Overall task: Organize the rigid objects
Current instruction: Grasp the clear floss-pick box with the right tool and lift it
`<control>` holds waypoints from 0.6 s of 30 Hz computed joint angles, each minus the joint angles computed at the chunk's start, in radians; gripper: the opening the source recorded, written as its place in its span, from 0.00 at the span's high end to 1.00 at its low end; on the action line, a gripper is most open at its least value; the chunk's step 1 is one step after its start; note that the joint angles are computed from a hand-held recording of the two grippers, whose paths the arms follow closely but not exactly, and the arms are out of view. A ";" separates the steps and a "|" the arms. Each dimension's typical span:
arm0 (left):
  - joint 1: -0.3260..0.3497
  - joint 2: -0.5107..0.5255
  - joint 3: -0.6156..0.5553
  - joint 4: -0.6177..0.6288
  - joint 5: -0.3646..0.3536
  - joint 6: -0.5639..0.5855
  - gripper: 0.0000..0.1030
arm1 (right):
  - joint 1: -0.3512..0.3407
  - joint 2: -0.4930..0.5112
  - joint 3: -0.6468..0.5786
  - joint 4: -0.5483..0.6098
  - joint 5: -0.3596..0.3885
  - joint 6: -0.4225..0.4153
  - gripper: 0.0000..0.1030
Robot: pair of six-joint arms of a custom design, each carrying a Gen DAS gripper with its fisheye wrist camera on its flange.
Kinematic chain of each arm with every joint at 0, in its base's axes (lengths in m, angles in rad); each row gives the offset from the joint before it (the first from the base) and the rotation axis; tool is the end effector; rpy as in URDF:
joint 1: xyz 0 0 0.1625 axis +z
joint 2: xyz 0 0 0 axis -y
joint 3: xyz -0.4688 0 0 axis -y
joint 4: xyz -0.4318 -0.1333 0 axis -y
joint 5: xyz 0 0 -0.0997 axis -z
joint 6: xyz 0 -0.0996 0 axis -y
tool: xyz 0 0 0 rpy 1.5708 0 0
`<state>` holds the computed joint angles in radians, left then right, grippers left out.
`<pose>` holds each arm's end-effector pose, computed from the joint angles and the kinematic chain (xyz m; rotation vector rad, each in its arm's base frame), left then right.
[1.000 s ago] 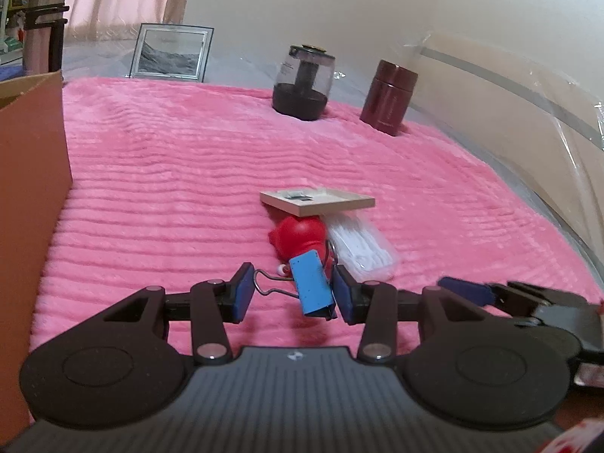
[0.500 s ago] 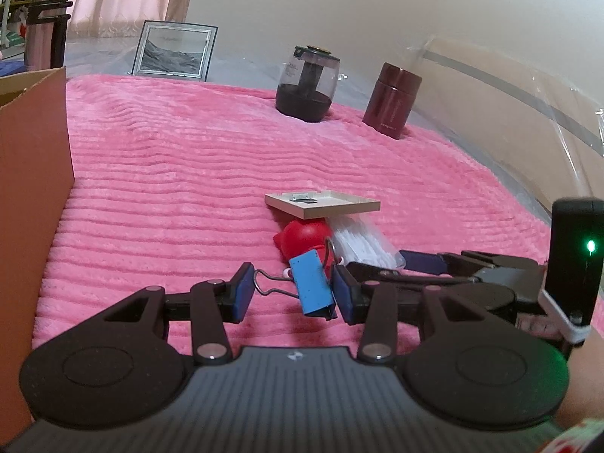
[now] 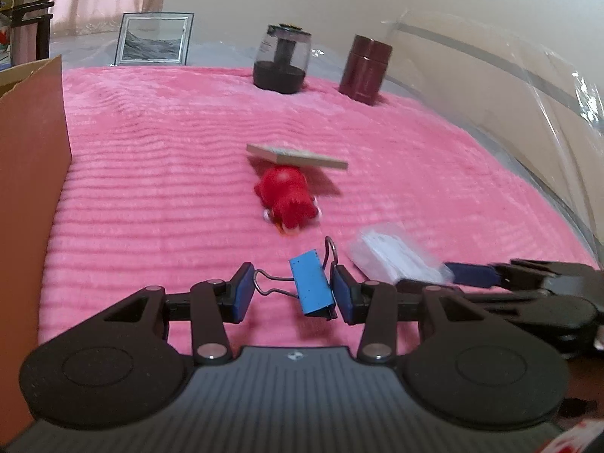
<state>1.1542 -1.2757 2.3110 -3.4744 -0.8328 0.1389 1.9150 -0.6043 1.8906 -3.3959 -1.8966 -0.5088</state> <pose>-0.0100 -0.5176 0.2682 0.2321 2.3053 -1.1693 0.3118 -0.5691 -0.0154 1.0023 -2.5010 0.7043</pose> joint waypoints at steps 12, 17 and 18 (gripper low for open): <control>-0.026 -0.064 0.079 0.027 0.028 -0.025 0.62 | 0.008 -0.010 0.028 0.004 -0.012 0.018 0.42; -0.027 -0.064 0.083 0.018 0.024 -0.017 0.62 | 0.016 0.017 -0.020 0.064 -0.057 -0.004 0.42; -0.028 -0.065 0.084 0.018 0.023 -0.016 0.62 | 0.016 0.019 -0.020 0.064 -0.060 -0.002 0.43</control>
